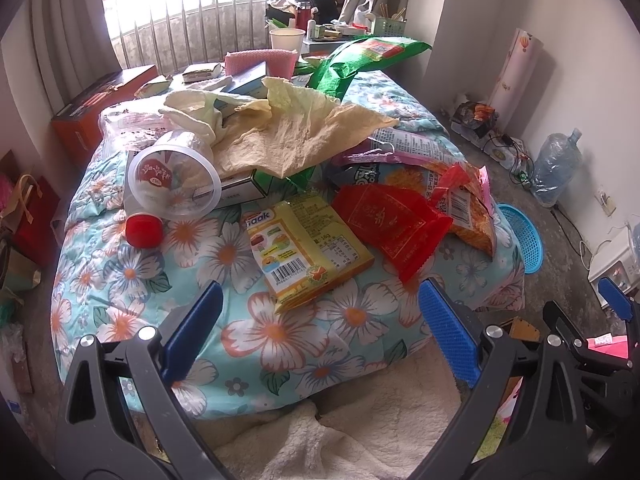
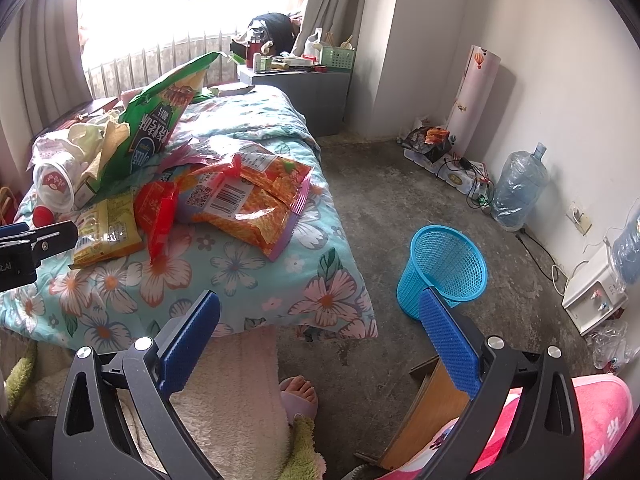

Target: Collect trash

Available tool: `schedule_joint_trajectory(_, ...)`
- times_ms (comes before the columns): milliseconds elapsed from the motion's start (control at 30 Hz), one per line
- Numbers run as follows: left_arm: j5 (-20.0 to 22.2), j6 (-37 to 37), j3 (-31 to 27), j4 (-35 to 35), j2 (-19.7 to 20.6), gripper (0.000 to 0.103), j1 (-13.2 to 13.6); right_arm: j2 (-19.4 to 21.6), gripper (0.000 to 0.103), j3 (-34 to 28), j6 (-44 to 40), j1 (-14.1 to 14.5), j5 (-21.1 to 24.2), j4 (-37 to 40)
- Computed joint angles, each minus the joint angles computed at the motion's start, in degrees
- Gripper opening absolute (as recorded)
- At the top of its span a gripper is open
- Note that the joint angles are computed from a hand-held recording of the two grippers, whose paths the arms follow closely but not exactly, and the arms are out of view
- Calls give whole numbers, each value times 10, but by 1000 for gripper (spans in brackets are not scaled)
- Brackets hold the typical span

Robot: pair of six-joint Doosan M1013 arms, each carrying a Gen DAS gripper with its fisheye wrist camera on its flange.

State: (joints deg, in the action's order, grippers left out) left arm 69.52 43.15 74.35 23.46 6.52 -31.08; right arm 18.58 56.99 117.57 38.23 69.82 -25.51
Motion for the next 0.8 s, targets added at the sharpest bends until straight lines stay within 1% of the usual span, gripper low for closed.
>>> schedule_joint_trajectory(800, 9, 1, -1, -2, 1, 94, 2, 0, 97, -3, 1, 1, 2, -1)
